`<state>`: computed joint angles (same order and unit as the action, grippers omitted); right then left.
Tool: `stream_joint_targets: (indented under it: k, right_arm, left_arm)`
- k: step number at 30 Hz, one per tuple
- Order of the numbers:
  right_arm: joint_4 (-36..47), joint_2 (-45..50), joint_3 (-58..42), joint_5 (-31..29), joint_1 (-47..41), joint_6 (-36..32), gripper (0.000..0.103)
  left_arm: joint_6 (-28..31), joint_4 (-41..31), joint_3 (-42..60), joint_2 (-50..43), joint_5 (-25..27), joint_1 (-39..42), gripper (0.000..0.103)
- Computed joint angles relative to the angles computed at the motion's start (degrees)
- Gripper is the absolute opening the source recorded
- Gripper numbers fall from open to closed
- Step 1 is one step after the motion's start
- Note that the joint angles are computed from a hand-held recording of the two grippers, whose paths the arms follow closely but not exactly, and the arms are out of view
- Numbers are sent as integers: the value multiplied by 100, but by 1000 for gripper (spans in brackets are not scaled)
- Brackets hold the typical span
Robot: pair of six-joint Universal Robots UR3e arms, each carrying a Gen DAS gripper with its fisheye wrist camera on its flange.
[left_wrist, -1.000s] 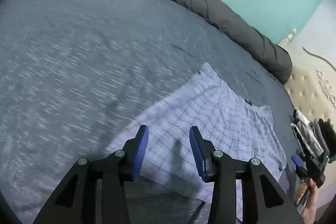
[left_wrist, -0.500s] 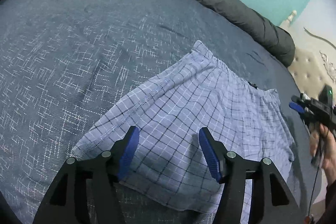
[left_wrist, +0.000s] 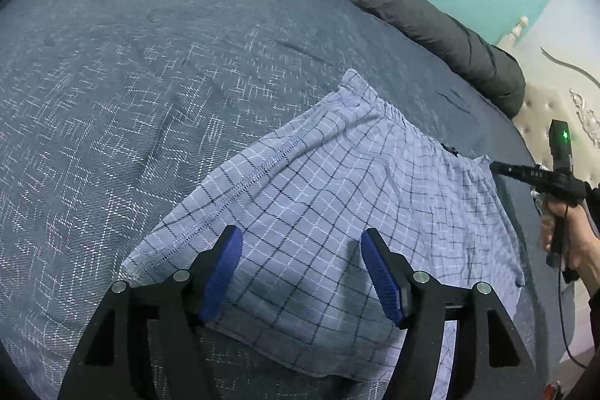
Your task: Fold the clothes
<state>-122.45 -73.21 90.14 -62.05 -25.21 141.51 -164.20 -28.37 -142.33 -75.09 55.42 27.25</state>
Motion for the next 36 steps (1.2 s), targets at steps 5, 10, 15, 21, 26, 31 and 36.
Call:
stream_joint_targets:
  k: [5, 10, 15, 21, 26, 31, 36]
  right_arm:
    - [-353, 315, -260, -305, 223, 383, 3]
    - [-494, 566, -365, -609, 259, 552, 3]
    - [-814, 256, -8, -336, -145, 770, 4]
    - [-9, -1443, 1543, 842, -1686, -32, 6]
    - [1253, -2773, 2665, 688, -2988, -1095, 12]
    - [2930, -3668, 3007, 661, -4177, -2453, 36]
    - [3458, -4087, 3229, 391, -4552, -3062, 18]
  left_arm:
    - [-8, 82, 0, -50, 34, -24, 70]
    - [31, 91, 38, -122, 21, 3, 70]
    - [-6, 177, 91, -238, 49, -42, 70]
    - [-8, 118, 68, -200, -2, -6, 70]
    - [-30, 137, 17, -167, 4, -15, 70]
    - [45, 45, -50, -80, -66, 82, 70]
    - [-7, 115, -77, -75, -7, 36, 70]
